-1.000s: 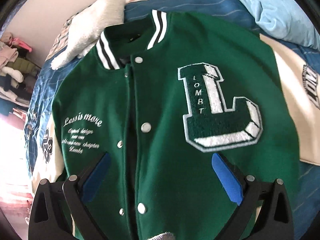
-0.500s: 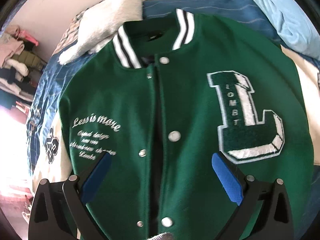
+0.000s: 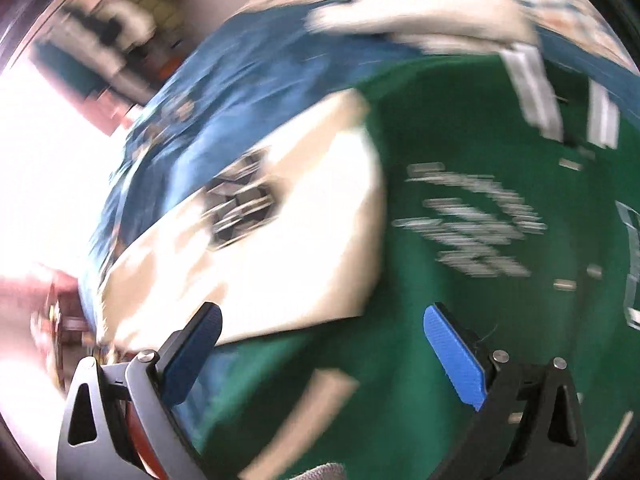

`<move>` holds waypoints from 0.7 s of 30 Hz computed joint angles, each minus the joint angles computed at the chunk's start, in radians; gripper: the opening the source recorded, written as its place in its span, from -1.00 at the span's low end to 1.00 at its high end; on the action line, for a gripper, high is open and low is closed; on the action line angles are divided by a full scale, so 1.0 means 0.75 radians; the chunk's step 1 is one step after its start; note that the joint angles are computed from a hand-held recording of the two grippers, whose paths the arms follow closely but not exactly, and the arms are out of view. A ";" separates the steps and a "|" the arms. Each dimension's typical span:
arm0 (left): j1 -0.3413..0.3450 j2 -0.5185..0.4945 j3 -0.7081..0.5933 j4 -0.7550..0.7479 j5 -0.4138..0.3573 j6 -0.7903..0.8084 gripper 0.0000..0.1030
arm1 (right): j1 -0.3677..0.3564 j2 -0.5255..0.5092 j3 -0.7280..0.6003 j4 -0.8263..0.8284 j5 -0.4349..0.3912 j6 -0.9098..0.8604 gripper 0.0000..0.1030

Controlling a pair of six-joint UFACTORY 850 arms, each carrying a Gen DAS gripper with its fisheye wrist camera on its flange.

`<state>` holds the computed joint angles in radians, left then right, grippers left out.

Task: Fold large clothes
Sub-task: 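Carry the sleeve cuff across the jacket body with the right gripper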

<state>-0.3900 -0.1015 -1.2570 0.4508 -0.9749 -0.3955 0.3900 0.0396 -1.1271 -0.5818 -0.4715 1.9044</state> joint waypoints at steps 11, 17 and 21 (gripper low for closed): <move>0.528 0.016 0.073 0.075 -0.021 -0.004 1.00 | 0.201 -1.337 -1.343 0.713 -0.502 -1.043 -0.41; 0.824 -0.057 0.029 -0.301 -0.036 0.108 0.99 | 0.217 -1.119 -1.044 1.193 -0.033 -1.325 0.67; 0.958 -0.129 -0.001 -0.529 -0.010 0.135 0.99 | 0.226 -0.930 -0.793 1.395 0.151 -1.388 0.67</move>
<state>0.3282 -0.1981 -1.2575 0.0543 -0.9822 -0.2946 0.5599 -0.6578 -1.7219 0.4641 -0.3583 0.8634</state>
